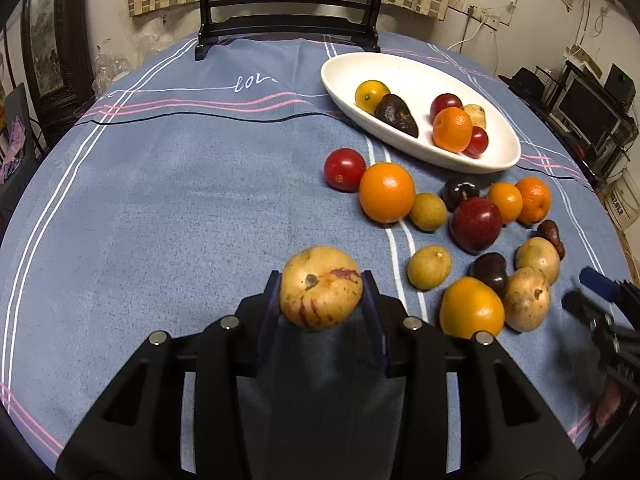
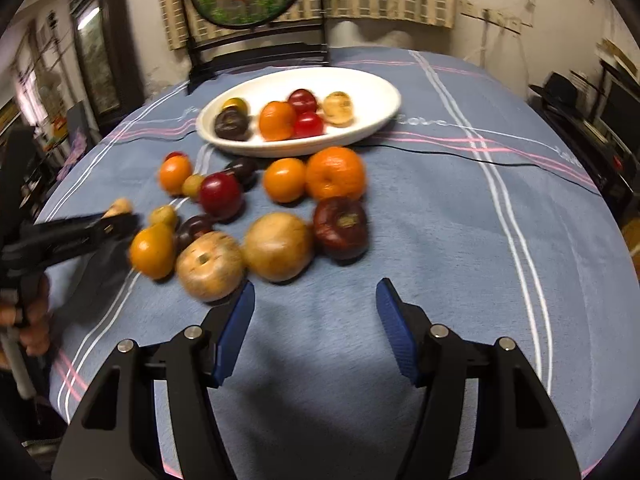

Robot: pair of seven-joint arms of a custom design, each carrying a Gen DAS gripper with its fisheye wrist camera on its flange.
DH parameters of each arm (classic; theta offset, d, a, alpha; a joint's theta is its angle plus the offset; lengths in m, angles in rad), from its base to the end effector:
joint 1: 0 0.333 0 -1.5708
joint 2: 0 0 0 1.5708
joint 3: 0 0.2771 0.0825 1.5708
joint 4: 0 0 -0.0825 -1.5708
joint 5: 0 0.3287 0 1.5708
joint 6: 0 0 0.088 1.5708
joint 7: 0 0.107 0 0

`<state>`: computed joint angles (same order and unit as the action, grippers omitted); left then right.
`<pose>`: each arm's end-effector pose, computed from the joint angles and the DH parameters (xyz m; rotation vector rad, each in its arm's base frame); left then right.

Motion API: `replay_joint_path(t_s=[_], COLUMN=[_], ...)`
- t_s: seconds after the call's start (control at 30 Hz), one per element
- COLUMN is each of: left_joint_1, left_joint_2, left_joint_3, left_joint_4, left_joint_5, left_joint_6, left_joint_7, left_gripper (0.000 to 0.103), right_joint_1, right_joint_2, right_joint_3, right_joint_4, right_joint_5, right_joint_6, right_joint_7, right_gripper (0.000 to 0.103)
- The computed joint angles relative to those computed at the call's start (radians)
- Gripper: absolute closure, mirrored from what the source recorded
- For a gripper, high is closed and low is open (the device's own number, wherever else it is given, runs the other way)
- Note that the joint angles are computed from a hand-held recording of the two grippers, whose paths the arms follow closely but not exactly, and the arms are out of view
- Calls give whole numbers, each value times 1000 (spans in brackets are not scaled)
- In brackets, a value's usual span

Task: Organize fruits
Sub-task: 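Grasp the pale striped pear with the left gripper, then grasp the large dark red fruit with the right gripper while the left holds the pear, then lower the striped pear and dark red fruit onto the plate and open both grippers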

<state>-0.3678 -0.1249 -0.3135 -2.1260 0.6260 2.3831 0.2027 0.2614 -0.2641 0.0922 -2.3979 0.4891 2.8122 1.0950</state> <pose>0.3918 -0.3166 0.4883 -2.1100 1.5566 -0.6435 0.4406 0.1406 0.4835 -2.0678 1.3331 -0.3985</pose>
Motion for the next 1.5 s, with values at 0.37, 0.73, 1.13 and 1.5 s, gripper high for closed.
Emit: replay_joint_path(t_s=[0.37,0.73,1.13,1.5], left_joint_1=[1,0,-4,-10], left_joint_2=[-1,6,-11,31], left_joint_3=[1,3,-3,-16], left_joint_4=[-8,-3,8,166], left_joint_5=[-15,-17,-11,78], left_joint_6=[15,19,-4,-86], left_joint_7=[5,14,23,92], left_gripper=[63,63,63,63], right_joint_1=[-57,-9,-16,10], right_joint_2=[102,235,99,25], right_joint_3=[26,-21,-37,-54], right_joint_4=[87,266,148,150], right_joint_5=[-276,-137,4,139], right_joint_6=[-42,-129,-90,-46], right_joint_7=[142,39,-57,-199], right_gripper=[41,62,64,63])
